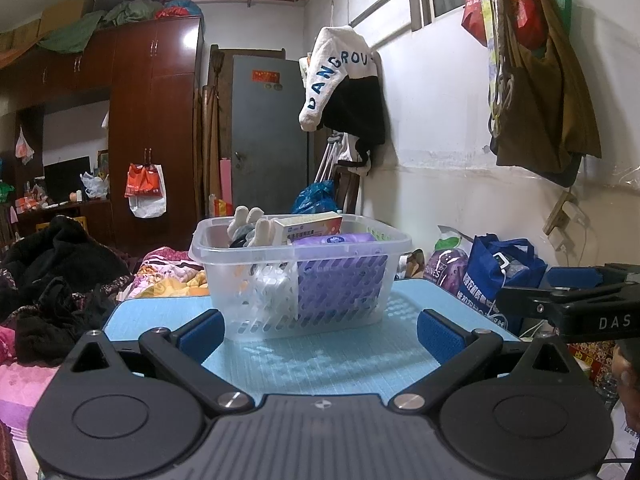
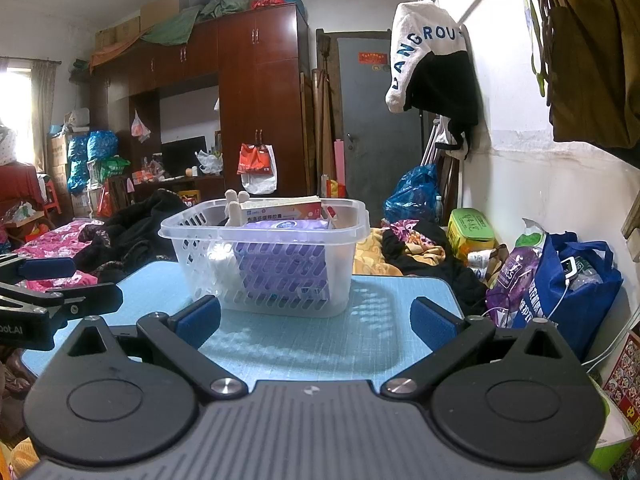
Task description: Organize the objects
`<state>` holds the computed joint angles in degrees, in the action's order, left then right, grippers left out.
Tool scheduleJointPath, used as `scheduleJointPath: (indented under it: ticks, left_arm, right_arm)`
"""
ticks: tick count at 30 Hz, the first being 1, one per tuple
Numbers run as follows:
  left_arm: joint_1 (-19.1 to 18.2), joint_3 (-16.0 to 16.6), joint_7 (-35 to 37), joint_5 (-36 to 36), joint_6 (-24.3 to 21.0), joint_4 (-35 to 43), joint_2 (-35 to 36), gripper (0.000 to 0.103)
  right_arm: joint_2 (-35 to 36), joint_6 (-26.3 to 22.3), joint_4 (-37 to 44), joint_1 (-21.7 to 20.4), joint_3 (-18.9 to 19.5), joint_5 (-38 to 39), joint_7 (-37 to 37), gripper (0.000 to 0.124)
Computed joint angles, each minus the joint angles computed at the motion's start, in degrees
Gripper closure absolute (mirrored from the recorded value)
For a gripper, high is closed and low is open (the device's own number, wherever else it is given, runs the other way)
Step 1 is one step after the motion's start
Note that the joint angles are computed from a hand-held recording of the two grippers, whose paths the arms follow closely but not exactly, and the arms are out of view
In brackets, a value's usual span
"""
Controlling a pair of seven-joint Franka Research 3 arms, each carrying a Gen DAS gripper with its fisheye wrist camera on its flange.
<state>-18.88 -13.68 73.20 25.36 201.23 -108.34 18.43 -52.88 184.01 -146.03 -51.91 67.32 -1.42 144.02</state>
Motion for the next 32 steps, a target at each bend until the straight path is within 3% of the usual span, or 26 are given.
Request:
scheduleJointPath:
  ticks: [25,32]
  left_arm:
    - [1.0,-0.9,-1.1,1.9,0.1,0.3,0.3,0.0]
    - [-0.6,0.5,0.2,0.4,1.3,-0.1,0.2,0.0]
  right_arm:
    - [0.2,0.2,0.0,-0.2,0.1,-0.2,0.0,0.021]
    - [0.6,0.9,0.2,-0.8,0.7,0.0,-0.2,0.021]
